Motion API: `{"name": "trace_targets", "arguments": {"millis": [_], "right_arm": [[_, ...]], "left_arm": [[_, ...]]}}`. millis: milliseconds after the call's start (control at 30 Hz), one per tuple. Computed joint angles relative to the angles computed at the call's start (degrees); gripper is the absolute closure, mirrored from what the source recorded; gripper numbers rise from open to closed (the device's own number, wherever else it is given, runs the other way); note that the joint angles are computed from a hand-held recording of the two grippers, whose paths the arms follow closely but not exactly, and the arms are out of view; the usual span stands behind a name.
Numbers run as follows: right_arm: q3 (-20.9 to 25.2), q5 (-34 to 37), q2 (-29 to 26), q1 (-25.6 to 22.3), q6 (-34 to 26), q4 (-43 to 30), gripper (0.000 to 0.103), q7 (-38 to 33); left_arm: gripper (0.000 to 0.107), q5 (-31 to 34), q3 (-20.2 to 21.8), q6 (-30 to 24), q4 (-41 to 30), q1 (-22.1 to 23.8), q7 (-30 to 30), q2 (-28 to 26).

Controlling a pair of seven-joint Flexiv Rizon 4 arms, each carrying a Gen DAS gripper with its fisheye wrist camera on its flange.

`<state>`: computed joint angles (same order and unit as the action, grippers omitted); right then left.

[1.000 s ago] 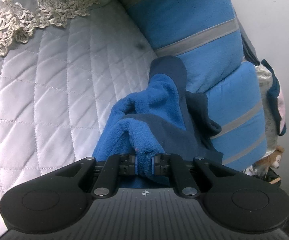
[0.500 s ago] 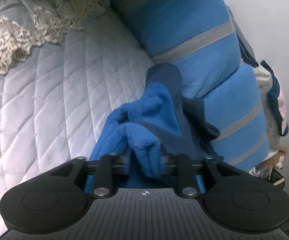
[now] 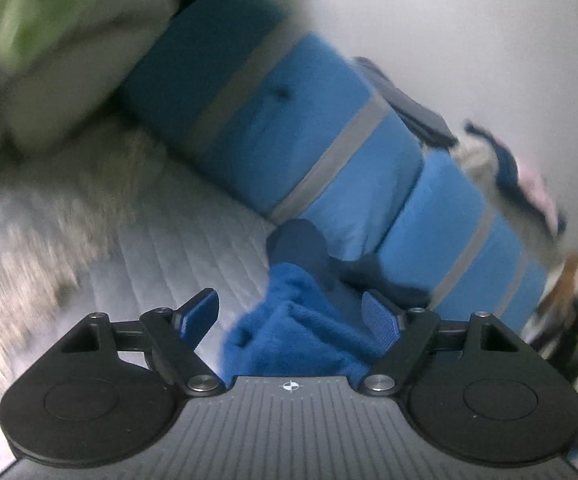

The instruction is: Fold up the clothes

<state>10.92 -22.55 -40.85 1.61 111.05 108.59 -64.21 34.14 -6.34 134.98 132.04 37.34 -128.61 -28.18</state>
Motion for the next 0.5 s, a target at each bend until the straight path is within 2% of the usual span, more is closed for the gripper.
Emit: {"name": "trace_targets", "arguments": {"millis": [100, 233, 333, 500], "right_arm": [[-0.71, 0.09, 1.38, 0.51, 0.56, 1.78, 0.0, -1.06], [-2.51, 0.52, 3.04, 2.03, 1.45, 4.13, 0.0, -3.42], [-3.5, 0.91, 4.01, 2.83, 1.69, 5.6, 0.0, -5.36], [-2.92, 1.41, 4.63, 2.2, 1.04, 7.06, 0.0, -6.2]], "left_arm": [[0.028, -1.51, 5.18, 0.86, 0.88, -5.24, 10.07, 0.25], [0.028, -2.64, 7.62, 0.66, 1.47, -8.27, 21.41, -0.47], [0.028, 0.93, 4.75, 0.37, 0.33, -4.67, 23.57, -2.11], [0.028, 12.8, -3.76, -2.97, -5.76, 5.01, 20.59, -5.67]]}}
